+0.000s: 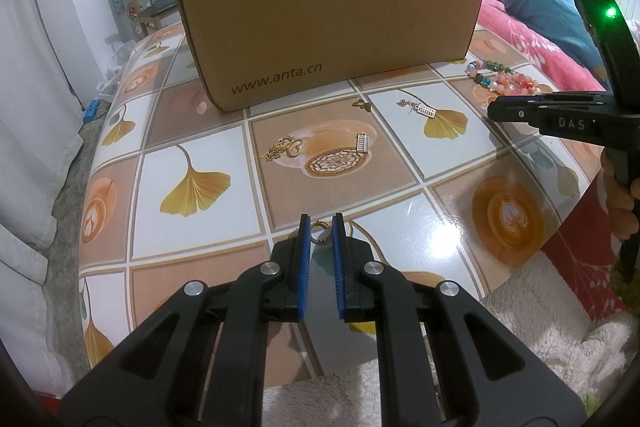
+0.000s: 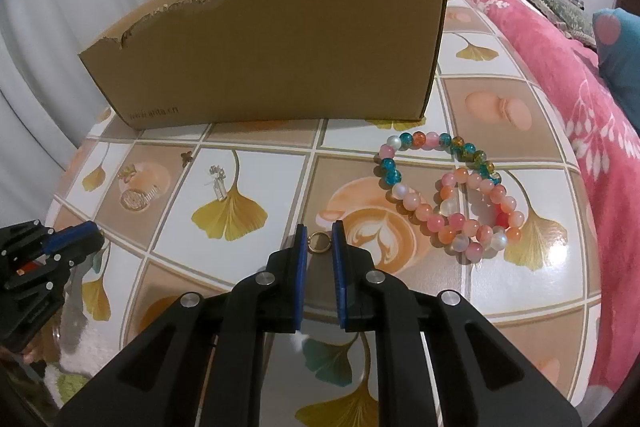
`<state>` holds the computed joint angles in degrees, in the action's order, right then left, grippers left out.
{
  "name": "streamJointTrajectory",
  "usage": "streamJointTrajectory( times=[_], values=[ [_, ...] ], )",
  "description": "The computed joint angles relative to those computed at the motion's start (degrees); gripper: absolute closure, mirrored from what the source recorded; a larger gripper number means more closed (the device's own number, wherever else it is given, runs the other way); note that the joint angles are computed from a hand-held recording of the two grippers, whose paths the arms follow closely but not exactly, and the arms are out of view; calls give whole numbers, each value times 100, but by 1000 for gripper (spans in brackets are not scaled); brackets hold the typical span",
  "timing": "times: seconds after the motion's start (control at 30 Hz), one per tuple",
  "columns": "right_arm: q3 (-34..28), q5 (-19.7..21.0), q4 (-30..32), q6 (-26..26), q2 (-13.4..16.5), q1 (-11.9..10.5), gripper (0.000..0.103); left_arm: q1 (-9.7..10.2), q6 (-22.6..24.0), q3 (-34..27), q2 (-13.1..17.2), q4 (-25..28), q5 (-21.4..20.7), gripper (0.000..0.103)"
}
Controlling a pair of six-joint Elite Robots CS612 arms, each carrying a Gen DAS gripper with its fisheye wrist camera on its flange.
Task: Organize jewelry
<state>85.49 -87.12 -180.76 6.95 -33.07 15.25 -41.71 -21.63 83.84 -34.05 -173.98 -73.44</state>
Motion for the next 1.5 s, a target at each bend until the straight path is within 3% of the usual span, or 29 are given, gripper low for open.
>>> streamJointTrajectory(
  times=[0.67, 0.83, 0.97, 1.0, 1.07, 1.17, 1.33, 1.5],
  values=[
    [125, 39, -276, -14, -68, 0, 91, -23, 119, 111, -66, -146, -39, 97],
    [126, 100, -278, -14, -65, 4, 91, -22, 188, 78, -68, 68, 23, 96],
    [120, 125, -280, -18, -59, 17, 91, 47, 87, 66, -72, 106, -185, 96],
    [115, 130, -272, -18, -56, 19, 91, 69, 66, 62, -72, 104, -262, 95],
    [104, 142, -257, -15, -50, 19, 91, 96, 53, 55, -74, 100, -357, 83],
    [85, 148, -238, -15, -39, 20, 91, 108, 91, 35, -68, 136, -396, 78],
    [54, 185, -206, -12, -20, 9, 91, 99, 202, 7, -52, 149, -354, 79],
    [39, 210, -200, -2, -10, 3, 91, 86, 328, -16, -37, 145, -358, 86]
  ],
)
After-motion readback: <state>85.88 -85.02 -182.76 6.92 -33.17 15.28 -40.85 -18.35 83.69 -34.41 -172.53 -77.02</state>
